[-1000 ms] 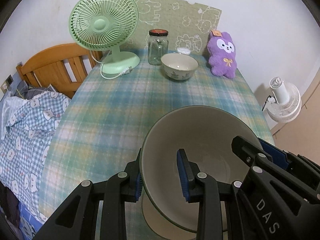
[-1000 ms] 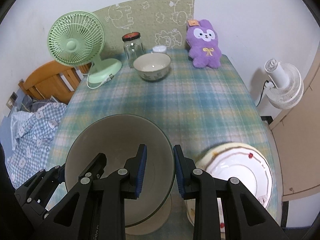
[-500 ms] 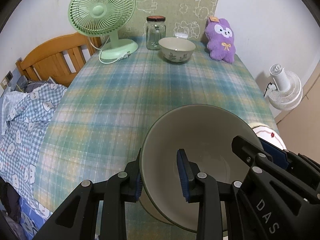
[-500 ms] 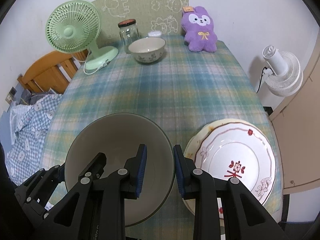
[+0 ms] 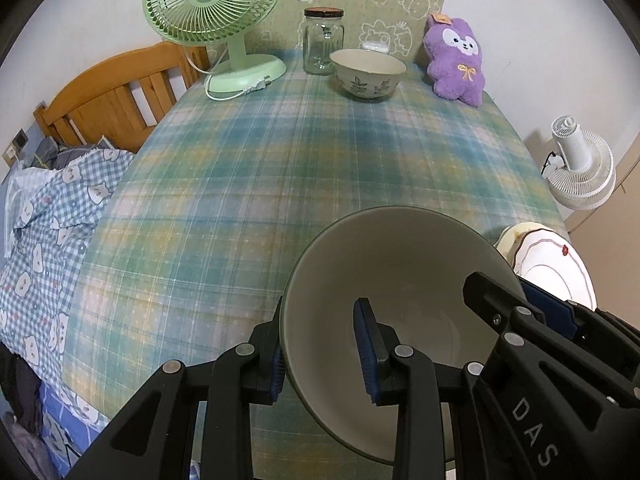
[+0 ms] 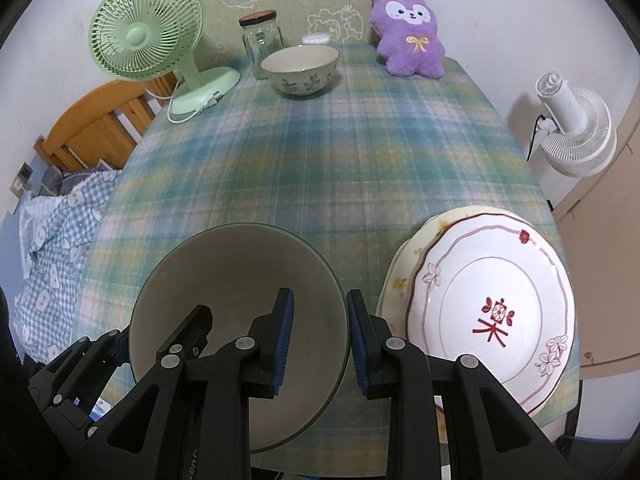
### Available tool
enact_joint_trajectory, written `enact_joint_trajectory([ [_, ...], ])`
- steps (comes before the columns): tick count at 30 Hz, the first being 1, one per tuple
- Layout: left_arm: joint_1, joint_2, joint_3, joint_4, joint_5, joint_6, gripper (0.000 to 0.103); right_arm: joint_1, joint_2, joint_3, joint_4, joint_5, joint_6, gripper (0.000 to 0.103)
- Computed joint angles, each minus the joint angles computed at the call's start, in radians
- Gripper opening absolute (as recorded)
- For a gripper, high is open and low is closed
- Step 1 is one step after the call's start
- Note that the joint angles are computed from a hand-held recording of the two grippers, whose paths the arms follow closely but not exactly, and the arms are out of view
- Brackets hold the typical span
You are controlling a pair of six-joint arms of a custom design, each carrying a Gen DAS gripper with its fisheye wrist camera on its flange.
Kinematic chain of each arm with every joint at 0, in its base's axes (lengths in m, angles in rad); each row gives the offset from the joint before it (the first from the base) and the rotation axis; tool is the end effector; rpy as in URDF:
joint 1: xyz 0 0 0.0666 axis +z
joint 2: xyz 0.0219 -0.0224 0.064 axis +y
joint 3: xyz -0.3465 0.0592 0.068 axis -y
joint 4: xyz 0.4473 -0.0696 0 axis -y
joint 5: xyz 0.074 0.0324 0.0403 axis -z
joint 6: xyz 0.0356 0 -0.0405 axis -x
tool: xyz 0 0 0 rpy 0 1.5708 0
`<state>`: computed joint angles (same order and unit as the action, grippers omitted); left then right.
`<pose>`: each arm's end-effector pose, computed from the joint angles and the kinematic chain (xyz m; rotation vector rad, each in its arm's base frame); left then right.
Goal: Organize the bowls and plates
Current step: 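Lift the second grey bowl with both grippers and carry it toward the first bowl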
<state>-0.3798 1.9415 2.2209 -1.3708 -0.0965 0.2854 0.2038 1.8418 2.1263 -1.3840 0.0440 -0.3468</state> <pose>0.6429 -0.2534 0.4551 0.0940 2.6548 -0.0907 0.6458 0.1315 0.4741 0.2051 2.6661 0.1179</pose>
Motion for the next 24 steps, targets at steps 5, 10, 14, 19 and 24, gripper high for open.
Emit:
enact_joint_trajectory([
  [5, -0.002, -0.001, -0.006, 0.01, -0.002, -0.02, 0.029, -0.004, -0.002, -0.016, 0.01, -0.007, -0.022, 0.031],
  [10, -0.005, 0.003, 0.001, 0.003, -0.009, -0.037, 0.029, -0.008, -0.001, -0.025, 0.018, -0.019, -0.041, 0.031],
  [14, -0.008, 0.017, 0.024, -0.017, -0.014, -0.049, 0.029, -0.011, -0.002, -0.031, 0.025, -0.025, -0.053, 0.031],
  [19, -0.016, 0.042, 0.068, -0.056, -0.042, -0.068, 0.029, -0.021, -0.009, -0.048, 0.038, -0.058, -0.067, 0.03],
  [24, -0.02, 0.054, 0.086, -0.08, -0.07, -0.087, 0.03, -0.026, -0.012, -0.058, 0.041, -0.089, -0.074, 0.03],
])
